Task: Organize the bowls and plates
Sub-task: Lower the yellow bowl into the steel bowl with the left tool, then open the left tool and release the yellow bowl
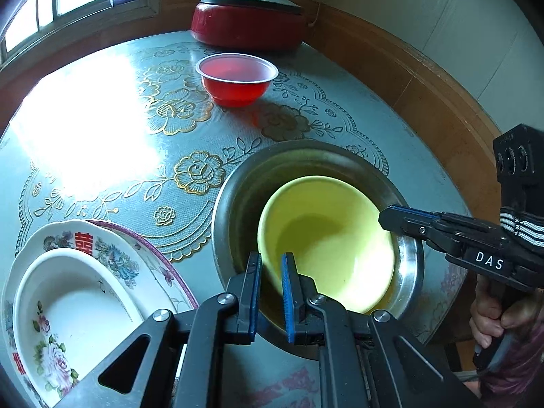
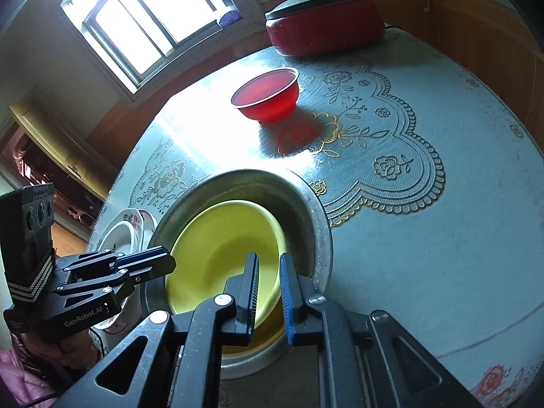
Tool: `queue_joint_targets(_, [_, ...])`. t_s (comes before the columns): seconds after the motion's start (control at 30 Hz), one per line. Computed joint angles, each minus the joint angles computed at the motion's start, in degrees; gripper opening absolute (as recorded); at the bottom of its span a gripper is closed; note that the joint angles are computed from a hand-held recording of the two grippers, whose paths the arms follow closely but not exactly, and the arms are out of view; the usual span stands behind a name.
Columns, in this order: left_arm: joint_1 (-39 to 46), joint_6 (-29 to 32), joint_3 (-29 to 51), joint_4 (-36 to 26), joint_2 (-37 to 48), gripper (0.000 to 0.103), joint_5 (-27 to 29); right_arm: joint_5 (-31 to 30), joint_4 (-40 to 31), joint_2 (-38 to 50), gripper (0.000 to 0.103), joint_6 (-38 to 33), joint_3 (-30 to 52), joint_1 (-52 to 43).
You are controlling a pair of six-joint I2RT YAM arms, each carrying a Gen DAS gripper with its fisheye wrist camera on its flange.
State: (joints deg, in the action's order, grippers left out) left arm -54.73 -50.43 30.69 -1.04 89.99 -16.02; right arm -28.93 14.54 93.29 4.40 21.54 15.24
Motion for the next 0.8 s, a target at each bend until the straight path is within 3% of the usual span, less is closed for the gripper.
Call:
queue_joint_targets(0.37, [-1.09, -2.05, 0.09, -3.6, -3.58, 0.014, -4.15, -3.07, -0.15, 0.43, 0.018, 1.16, 0.61, -1.44])
queue_joint_targets(0.47, [-1.55, -2.06, 0.53, -5.0, -4.25, 0.022, -5.56, -4.65, 0.02, -0.48, 0.018, 1.96, 0.58, -2.93])
queue_joint_targets(0.8, [-0.82, -1.35, 2.26, -6.25, -3.39, 0.022, -6.18, -6.9, -2.09, -1.38, 0.018, 3.04, 4.37, -4.81])
